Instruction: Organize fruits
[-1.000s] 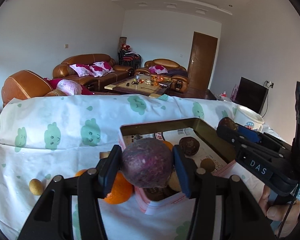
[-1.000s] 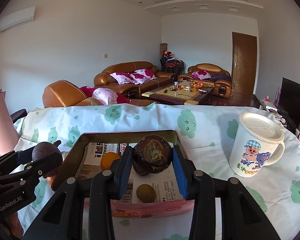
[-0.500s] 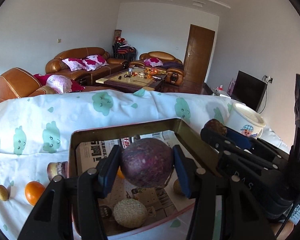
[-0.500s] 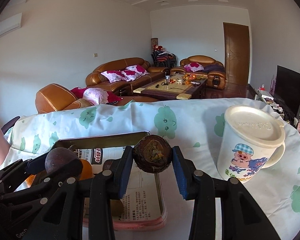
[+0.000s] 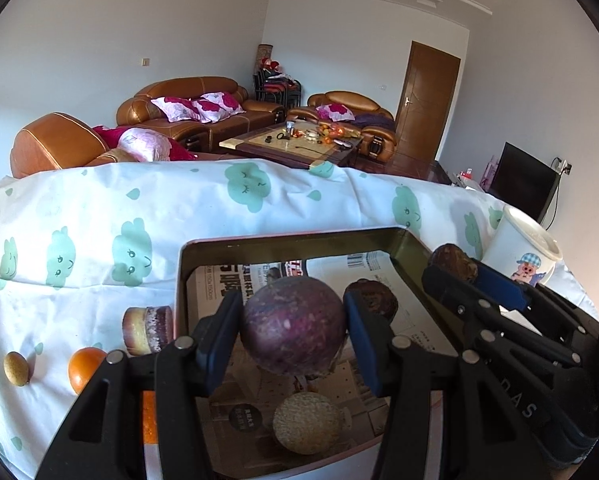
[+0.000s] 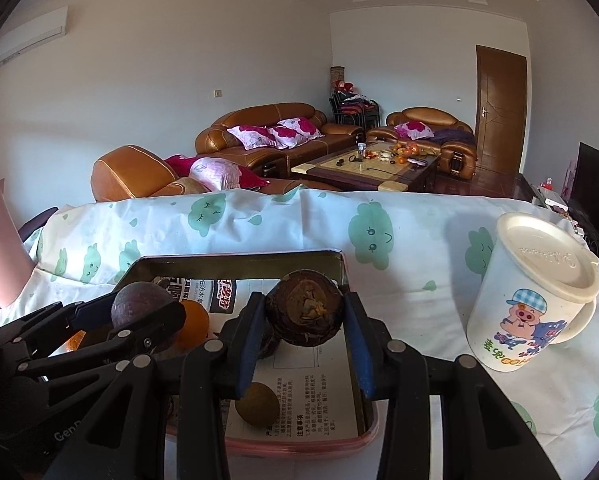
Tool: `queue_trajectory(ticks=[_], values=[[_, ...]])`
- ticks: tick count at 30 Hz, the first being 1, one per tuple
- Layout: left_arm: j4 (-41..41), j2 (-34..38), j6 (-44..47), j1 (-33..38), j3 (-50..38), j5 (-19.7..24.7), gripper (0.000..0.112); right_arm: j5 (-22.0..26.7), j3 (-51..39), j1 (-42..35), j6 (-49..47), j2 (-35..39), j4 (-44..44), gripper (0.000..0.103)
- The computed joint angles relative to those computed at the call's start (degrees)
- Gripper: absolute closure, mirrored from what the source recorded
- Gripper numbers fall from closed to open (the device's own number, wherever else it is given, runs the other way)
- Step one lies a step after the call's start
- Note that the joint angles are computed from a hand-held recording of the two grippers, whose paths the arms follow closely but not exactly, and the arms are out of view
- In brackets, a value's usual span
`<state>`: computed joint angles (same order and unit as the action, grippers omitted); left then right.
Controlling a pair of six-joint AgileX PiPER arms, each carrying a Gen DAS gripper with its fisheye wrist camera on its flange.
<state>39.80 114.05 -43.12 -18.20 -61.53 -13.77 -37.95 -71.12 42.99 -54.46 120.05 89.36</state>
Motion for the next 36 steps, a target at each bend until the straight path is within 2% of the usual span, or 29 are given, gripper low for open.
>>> queue_trajectory(ticks=[8,10,14,16,17,19,21,24,28,32,36], values=[[5.7,-0.1,-5.5,1.2,0.1,-0.8,0.058,4.1,0.5,-1.2,1.1,-0.3,-1.6,0.061],[1.6,-0.6,-1.3,1.4,1.3,-2.2,0.058,4.9,0.7,-1.4,1.6,-0.4,-2.5,0.061],[-13.5,-2.4,15.0,0.5,4.5,-4.4,0.051,5.4,0.6,-1.3,0.7,-0.4,-2.0,0.061],[-17.6,-3.1,18.6,0.6,5.7,-5.9,0.036,6.0,0.6,-1.6,0.5,-0.5,-1.6,0.060],[-19.9,-3.5,20.5,0.7,6.4,-6.7,0.032,6.1,0.9,-1.7,1.2,-0.6,-2.0,0.060],[-23.3,-4.2,22.8,0.9,7.8,-8.3,0.022,5.4,1.2,-1.5,2.2,-0.8,-2.7,0.058],[-25.4,-5.0,24.1,1.4,9.3,-10.1,0.018,3.9,1.4,-1.0,2.4,-0.8,-2.6,0.045],[-24.5,-6.2,22.5,2.6,11.4,-12.8,0.009,1.8,2.1,-0.2,4.0,-1.2,-3.6,0.033],[-22.4,-7.6,21.0,3.5,13.8,-16.2,0.009,-0.3,1.6,1.2,2.2,-0.8,-3.5,0.032],[-26.3,-8.4,25.2,3.2,15.7,-18.3,0.009,-4.0,0.1,3.2,-1.1,0.1,-1.9,0.029],[-27.2,-8.6,25.6,4.2,16.7,-19.2,0.009,-6.7,-0.2,4.4,-1.5,0.3,-1.3,0.024]])
